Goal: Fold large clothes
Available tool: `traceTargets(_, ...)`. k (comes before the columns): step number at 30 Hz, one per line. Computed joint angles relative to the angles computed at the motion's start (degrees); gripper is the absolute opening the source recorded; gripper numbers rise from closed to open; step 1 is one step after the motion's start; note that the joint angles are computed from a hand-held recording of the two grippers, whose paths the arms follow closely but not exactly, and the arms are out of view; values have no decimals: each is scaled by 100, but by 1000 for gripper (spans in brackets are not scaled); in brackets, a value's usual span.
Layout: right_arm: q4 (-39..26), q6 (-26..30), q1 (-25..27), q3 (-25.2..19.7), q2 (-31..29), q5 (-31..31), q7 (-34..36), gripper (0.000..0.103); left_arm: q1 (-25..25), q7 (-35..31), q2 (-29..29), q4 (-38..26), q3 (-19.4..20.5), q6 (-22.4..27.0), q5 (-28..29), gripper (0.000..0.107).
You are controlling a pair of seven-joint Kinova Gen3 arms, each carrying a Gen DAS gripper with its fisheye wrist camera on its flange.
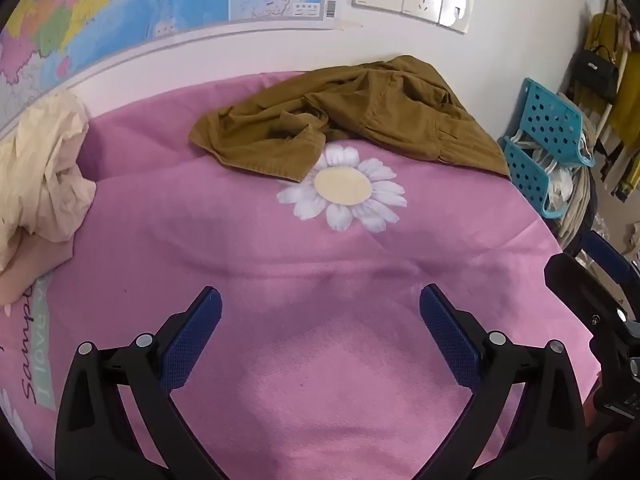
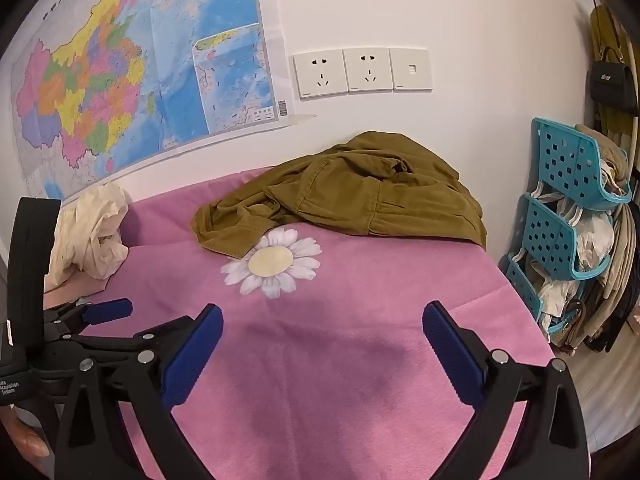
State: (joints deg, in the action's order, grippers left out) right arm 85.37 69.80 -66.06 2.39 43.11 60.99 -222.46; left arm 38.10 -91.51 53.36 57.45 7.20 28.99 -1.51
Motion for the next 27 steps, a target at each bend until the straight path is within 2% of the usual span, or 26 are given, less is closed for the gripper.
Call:
traceTargets(6, -119, 156, 5, 23, -17, -91, 174, 97, 70, 4, -154, 315, -65, -429, -83, 98)
traceTargets(13, -139, 338, 14, 2, -42, -180, 187, 97, 346, 343, -329, 648, -451, -966, -296, 98)
traceTargets(17, -168, 398, 28, -14, -23, -209, 229, 97, 319, 376, -350, 680, -408, -1049, -346, 98)
traceTargets(27, -242, 482, 66, -12, -2, -322, 326, 97, 461, 595, -381, 718, -606, -1244, -480, 98)
